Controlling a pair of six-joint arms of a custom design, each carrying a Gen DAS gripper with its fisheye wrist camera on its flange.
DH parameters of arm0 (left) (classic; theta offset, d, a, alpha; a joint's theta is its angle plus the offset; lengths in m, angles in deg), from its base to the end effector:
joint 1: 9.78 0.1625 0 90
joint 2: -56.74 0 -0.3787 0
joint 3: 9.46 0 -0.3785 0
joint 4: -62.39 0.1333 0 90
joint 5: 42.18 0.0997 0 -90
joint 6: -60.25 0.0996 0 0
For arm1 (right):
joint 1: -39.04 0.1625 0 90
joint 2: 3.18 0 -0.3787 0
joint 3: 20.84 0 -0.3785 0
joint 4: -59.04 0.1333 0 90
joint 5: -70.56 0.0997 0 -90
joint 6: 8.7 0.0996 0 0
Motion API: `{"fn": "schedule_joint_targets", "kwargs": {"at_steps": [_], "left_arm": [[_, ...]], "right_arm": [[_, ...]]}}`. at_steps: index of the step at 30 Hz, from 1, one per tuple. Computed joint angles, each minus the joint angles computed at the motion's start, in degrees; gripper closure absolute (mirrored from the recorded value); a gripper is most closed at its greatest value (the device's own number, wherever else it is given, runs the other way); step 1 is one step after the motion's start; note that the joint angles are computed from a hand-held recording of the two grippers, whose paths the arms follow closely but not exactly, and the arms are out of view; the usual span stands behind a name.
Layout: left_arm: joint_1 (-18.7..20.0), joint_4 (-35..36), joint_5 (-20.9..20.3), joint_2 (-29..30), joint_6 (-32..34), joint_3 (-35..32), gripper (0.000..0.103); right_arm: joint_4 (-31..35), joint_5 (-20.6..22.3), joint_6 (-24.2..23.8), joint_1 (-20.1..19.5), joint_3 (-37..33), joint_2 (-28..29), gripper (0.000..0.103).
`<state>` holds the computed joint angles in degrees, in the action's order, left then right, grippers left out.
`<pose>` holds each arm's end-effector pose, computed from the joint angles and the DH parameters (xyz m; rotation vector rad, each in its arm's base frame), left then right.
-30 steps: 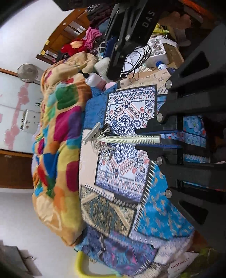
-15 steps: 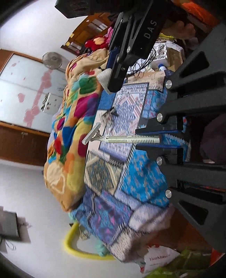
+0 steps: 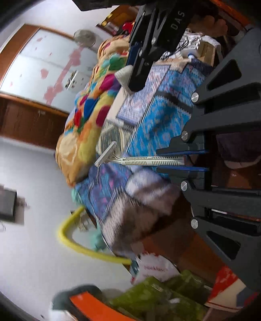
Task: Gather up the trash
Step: 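Carry the white roll and razor over the white bucket, then open the left gripper dropping the razor while the right gripper drops the roll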
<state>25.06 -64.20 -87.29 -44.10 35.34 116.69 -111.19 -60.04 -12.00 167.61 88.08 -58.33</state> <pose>-0.1976 -0.3856 0.3229 0.5599 2.4665 -0.8626 0.4046 -0.3975 0.1447 0.6839 -2.3905 0.8326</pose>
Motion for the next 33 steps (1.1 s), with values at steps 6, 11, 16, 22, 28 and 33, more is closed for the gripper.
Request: {"fn": "schedule_joint_targets", "kwargs": {"at_steps": [6, 11, 16, 22, 28, 33], "left_arm": [[2.84, 8.65, 3.43, -7.39, -4.66, 1.83, 0.095], [7.09, 12.60, 3.89, -10.64, -7.44, 3.09, 0.095], [13.64, 11.75, 2.26, -11.05, -6.55, 4.55, 0.095], [23.82, 7.02, -2.48, -5.95, -2.36, 5.02, 0.095], [31.72, 2.79, -5.06, 1.54, -0.64, 4.00, 0.095], [35.33, 0.98, -6.58, 7.12, 0.61, 1.85, 0.095]], "right_arm": [[3.18, 2.63, 0.06, 1.06, -4.99, 6.79, 0.068], [7.20, 5.27, 0.16, 0.38, -9.17, 12.30, 0.068], [13.88, 6.76, 2.25, -1.28, -13.77, 18.14, 0.068], [21.17, 7.53, 6.35, -4.31, -19.01, 24.54, 0.068], [28.29, 7.17, 9.70, -7.19, -24.56, 30.29, 0.068], [32.20, 8.66, 10.48, -8.58, -27.65, 32.65, 0.068]]}}
